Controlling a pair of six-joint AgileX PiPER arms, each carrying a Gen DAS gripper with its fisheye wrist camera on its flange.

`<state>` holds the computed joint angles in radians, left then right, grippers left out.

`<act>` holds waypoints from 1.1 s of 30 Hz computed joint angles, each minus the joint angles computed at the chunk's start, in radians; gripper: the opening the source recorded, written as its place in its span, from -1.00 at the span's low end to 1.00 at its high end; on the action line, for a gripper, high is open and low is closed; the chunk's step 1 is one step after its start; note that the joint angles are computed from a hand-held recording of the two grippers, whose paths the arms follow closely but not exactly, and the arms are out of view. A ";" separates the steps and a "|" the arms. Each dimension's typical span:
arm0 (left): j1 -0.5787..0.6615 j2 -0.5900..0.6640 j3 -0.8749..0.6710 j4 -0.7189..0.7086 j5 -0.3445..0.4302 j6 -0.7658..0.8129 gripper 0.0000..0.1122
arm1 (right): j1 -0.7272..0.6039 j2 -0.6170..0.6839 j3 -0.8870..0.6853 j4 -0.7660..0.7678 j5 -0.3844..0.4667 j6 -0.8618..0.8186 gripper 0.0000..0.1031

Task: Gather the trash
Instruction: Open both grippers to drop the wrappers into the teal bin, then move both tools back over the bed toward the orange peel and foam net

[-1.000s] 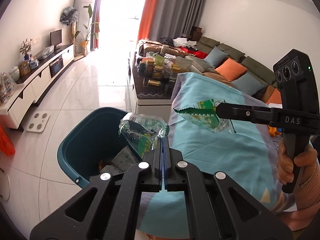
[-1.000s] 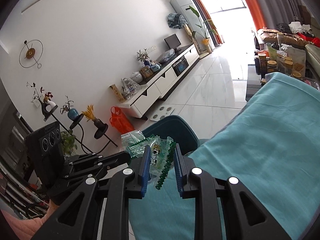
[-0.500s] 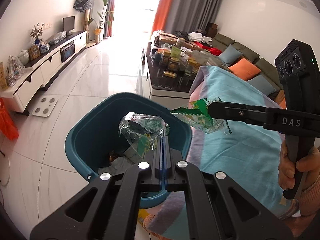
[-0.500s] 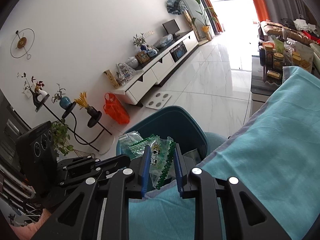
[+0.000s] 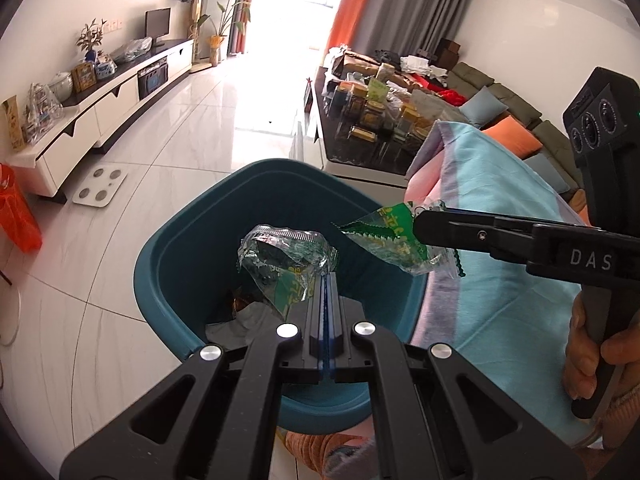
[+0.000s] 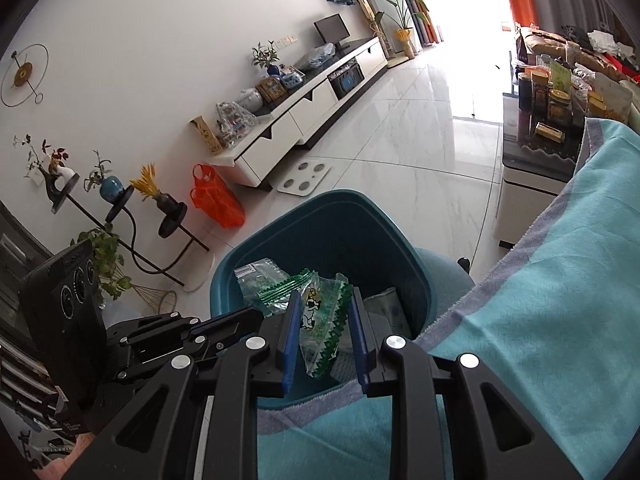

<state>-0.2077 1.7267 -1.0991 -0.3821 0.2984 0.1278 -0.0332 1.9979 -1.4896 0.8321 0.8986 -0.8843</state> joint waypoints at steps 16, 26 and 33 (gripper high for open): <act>-0.002 0.014 0.027 0.017 -0.055 -0.062 -0.54 | -0.028 -0.023 0.031 0.036 0.005 -0.030 -0.46; -0.139 -0.162 0.119 0.357 -0.157 -0.391 -0.02 | -0.207 -0.242 0.252 0.185 0.048 -0.324 -0.41; -0.343 -0.167 0.073 0.721 -0.166 -0.728 0.09 | -0.449 -0.361 0.354 0.240 0.136 -0.487 -0.31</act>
